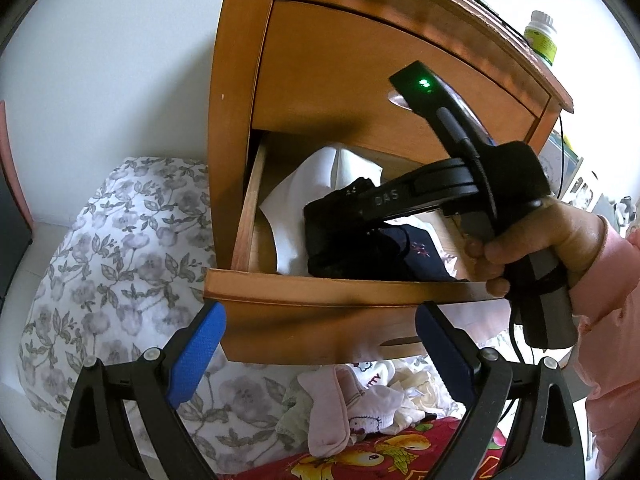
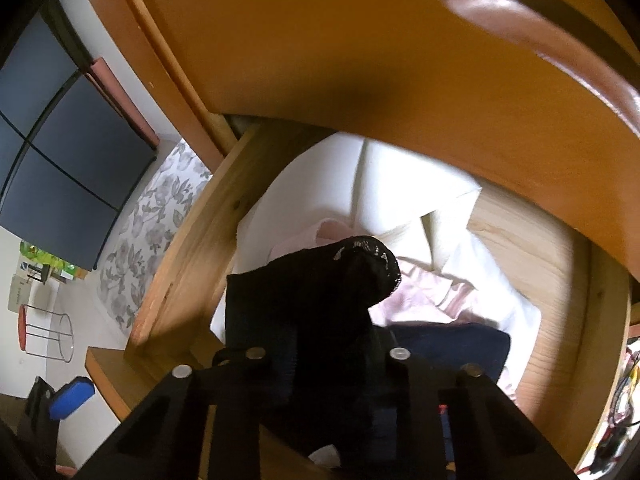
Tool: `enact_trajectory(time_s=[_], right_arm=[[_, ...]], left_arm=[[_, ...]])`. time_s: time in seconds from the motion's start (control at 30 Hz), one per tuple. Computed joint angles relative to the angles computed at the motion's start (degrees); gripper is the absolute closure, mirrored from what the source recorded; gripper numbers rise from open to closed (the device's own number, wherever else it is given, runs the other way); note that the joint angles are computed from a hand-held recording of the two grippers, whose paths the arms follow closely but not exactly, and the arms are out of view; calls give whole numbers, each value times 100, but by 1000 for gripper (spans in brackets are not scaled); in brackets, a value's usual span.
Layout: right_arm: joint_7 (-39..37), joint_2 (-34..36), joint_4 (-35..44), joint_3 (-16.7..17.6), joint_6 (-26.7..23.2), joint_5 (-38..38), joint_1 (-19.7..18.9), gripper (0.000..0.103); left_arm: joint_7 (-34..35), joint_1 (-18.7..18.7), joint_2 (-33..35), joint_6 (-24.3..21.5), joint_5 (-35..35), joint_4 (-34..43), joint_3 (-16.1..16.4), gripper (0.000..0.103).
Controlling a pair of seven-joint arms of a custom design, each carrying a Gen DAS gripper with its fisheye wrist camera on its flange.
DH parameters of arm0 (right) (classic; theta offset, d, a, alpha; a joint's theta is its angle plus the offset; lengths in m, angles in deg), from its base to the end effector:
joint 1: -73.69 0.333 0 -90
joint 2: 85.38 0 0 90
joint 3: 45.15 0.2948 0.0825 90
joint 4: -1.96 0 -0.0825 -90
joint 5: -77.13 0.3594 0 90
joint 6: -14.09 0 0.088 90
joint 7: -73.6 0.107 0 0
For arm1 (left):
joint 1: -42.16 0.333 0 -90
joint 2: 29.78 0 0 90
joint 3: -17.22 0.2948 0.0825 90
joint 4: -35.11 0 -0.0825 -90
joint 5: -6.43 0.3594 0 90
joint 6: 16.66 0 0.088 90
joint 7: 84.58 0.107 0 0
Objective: Organize soft objects
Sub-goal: 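Lift the black lace cloth up out of the drawer with the right gripper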
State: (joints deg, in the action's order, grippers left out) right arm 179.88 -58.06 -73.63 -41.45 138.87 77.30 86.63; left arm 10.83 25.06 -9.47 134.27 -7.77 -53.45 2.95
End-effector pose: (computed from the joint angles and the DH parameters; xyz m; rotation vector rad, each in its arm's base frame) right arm 0.6722 0.1909 0.4912 -1.9598 1.9753 -0.2196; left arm 0.5985 -0.3263 0.5271 -1.5030 2.3245 -1.1188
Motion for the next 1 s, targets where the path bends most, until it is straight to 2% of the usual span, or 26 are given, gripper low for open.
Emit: enact_trajectory(time_s=[0.2, 0.83, 1.0], right_arm=[[54, -370, -533, -51, 358, -152, 1, 88], [453, -1958, -2600, -173, 1527, -274, -218, 90], [511, -2258, -2918, -188, 1758, -318, -224, 90]], left_arm=[[-105, -27, -9, -34, 84, 16, 46, 7], [-358, -145, -81, -200, 466, 40, 95, 7], [-333, -142, -114, -183, 442, -14, 71, 7]])
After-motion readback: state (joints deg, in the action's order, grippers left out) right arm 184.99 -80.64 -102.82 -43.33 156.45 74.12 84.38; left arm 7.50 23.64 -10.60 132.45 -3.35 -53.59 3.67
